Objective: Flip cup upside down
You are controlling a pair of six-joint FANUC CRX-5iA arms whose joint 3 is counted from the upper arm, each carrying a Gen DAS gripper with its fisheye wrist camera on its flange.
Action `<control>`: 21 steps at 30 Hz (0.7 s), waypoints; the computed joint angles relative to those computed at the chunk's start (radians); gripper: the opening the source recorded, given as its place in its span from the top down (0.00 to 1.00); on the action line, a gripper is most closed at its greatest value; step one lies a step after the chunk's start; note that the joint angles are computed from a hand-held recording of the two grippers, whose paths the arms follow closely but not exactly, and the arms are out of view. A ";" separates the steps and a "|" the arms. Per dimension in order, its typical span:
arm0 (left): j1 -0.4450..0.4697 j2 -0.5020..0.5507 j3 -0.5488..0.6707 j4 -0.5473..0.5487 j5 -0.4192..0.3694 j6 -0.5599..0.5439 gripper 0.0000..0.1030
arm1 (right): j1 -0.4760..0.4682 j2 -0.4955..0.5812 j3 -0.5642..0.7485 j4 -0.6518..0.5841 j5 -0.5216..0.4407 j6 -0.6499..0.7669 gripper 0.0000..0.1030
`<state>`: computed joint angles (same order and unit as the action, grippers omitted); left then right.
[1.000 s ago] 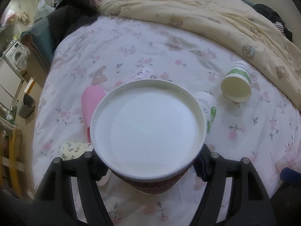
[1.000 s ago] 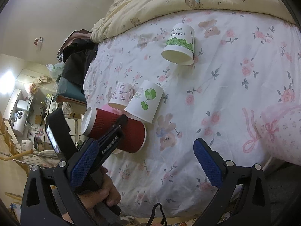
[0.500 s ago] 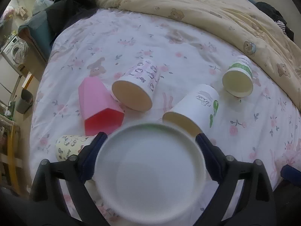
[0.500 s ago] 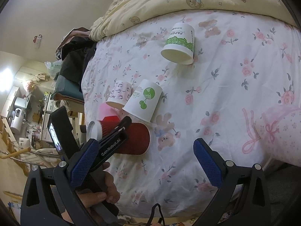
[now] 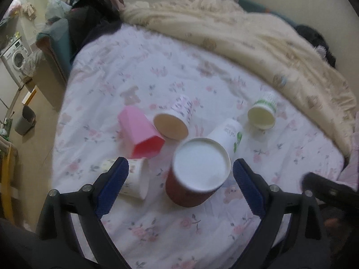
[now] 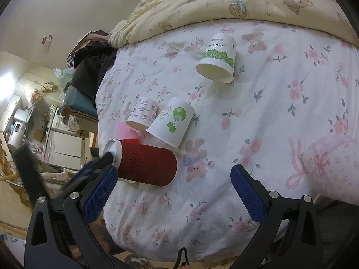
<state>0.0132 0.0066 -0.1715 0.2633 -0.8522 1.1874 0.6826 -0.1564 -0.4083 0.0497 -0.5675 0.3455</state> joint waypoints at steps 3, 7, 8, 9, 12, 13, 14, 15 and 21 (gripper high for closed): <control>0.056 -0.058 -0.047 0.065 0.023 -0.074 0.10 | 0.016 0.002 -0.003 0.045 -0.008 -0.020 0.00; 0.131 -0.117 -0.097 0.129 0.038 -0.167 0.10 | 0.046 0.001 -0.014 0.125 -0.010 -0.057 0.00; 0.149 -0.132 -0.112 0.142 0.044 -0.187 0.10 | 0.061 0.001 -0.018 0.163 -0.013 -0.066 0.00; 0.170 -0.153 -0.131 0.145 0.057 -0.200 0.10 | 0.069 0.002 -0.018 0.183 -0.018 -0.068 0.00; 0.202 -0.185 -0.164 0.135 0.073 -0.209 0.10 | 0.103 0.000 -0.033 0.275 -0.011 -0.099 0.00; 0.213 -0.192 -0.173 0.133 0.072 -0.210 0.10 | 0.113 0.001 -0.036 0.296 -0.007 -0.104 0.00; 0.222 -0.196 -0.181 0.139 0.064 -0.219 0.10 | 0.120 0.002 -0.040 0.309 -0.001 -0.111 0.00; 0.231 -0.197 -0.186 0.144 0.051 -0.225 0.10 | 0.126 0.005 -0.039 0.313 0.002 -0.113 0.00; 0.253 -0.221 -0.249 0.200 0.060 -0.278 0.10 | 0.173 0.027 -0.043 0.396 -0.004 -0.145 0.00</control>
